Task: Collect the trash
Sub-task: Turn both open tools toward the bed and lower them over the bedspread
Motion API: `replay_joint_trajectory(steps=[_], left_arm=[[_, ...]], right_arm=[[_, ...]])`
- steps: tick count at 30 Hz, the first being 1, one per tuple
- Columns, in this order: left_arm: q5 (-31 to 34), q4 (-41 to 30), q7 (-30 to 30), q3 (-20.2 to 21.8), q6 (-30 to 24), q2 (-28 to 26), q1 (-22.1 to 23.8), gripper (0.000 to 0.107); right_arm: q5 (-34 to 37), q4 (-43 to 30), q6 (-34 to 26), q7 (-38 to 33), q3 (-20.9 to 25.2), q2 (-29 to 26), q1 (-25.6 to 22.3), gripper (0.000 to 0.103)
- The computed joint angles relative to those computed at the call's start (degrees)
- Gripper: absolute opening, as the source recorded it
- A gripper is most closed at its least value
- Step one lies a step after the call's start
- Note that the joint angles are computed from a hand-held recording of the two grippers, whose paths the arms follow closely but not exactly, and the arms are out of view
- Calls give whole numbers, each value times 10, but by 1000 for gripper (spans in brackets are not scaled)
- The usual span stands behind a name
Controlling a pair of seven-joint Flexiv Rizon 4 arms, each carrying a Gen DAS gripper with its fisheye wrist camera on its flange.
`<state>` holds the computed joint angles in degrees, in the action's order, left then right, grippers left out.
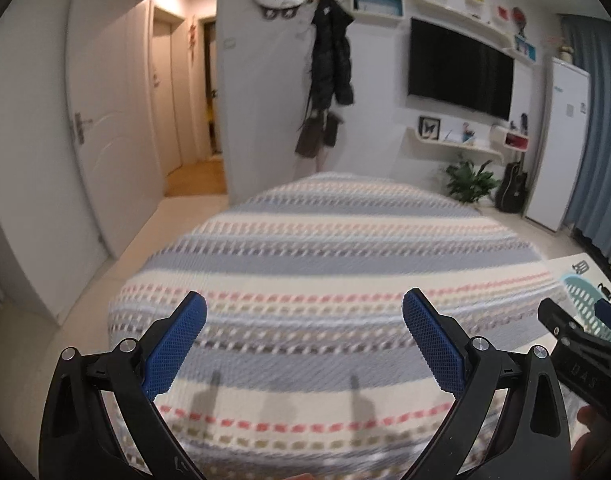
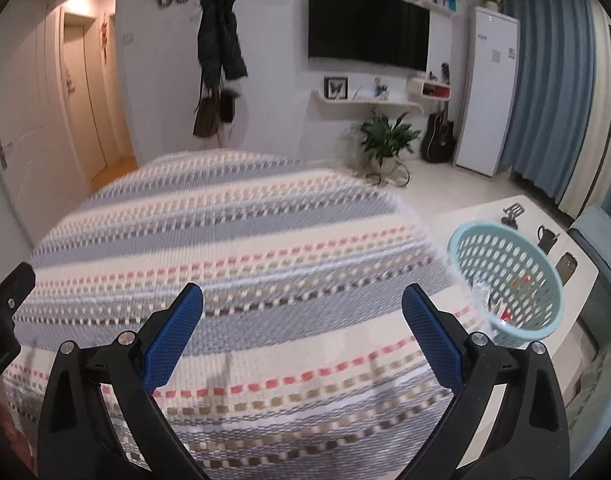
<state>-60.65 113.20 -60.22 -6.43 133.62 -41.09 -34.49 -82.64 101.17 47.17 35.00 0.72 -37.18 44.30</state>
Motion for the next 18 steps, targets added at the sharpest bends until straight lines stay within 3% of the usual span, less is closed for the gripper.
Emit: replay_joint_trajectory(steps=[9,15,18], left_arm=[[26,20,-23,10,-42,5,15,95],[8,5,-13,24,-63,-4,-3,95],[-30,-12,17,33,-79,-12,-19,95]], right_arm=[[72,-26,32,-48,-7,-37,4,95],[101,-32,50,-74,-15,-45,7,95],[123,-39,51,-97,-16,-49,9,95]])
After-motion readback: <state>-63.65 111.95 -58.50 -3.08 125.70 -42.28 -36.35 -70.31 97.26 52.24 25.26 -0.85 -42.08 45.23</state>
